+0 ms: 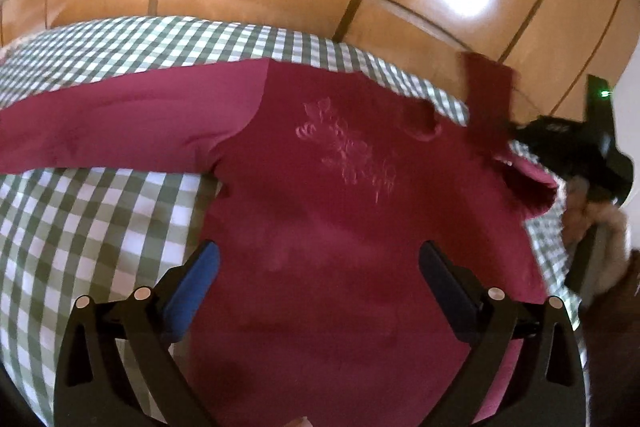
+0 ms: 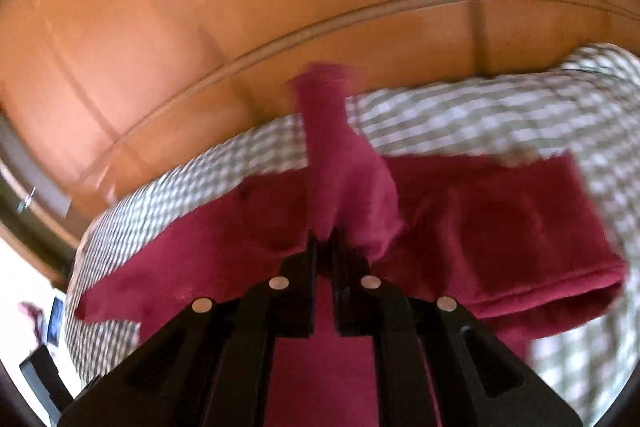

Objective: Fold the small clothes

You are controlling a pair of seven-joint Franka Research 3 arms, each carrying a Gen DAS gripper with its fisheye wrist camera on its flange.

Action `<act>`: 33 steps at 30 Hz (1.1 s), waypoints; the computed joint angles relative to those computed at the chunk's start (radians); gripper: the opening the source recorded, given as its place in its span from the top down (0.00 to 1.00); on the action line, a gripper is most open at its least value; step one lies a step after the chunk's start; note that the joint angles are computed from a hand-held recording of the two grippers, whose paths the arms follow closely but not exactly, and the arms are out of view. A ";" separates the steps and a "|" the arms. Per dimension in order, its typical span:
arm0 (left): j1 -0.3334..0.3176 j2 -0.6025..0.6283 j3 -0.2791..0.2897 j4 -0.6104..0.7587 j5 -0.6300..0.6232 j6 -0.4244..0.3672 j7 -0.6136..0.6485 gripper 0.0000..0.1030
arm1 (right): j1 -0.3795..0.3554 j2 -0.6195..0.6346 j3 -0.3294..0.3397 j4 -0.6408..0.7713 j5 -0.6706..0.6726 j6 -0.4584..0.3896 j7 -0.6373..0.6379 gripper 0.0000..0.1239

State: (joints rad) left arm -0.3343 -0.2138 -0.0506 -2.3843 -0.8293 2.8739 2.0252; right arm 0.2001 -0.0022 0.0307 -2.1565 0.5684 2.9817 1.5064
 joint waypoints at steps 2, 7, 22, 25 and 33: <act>-0.010 0.006 0.006 0.008 -0.033 0.023 0.028 0.04 | 0.017 0.047 0.016 0.051 -0.014 -0.019 -0.008 0.96; 0.035 0.039 -0.003 0.074 0.016 -0.071 -0.045 0.04 | 0.027 0.082 0.049 0.090 0.011 -0.025 -0.075 0.80; 0.172 0.315 -0.132 0.417 -0.039 -0.245 -0.114 0.23 | 0.110 -0.277 -0.118 -0.276 0.751 -0.070 -0.641 0.25; 0.186 0.398 -0.174 0.504 0.032 -0.276 -0.162 0.32 | 0.086 -0.294 -0.136 -0.295 0.885 -0.076 -0.712 0.20; 0.250 0.476 -0.280 0.589 0.080 -0.245 -0.171 0.86 | -0.030 -0.189 -0.123 -0.204 1.105 -0.143 -0.773 0.19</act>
State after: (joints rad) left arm -0.0843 0.2618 -0.3306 -1.7949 -0.7491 2.6291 1.8539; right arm 0.1700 -0.1907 -0.0928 -2.3602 1.6737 2.8391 0.7331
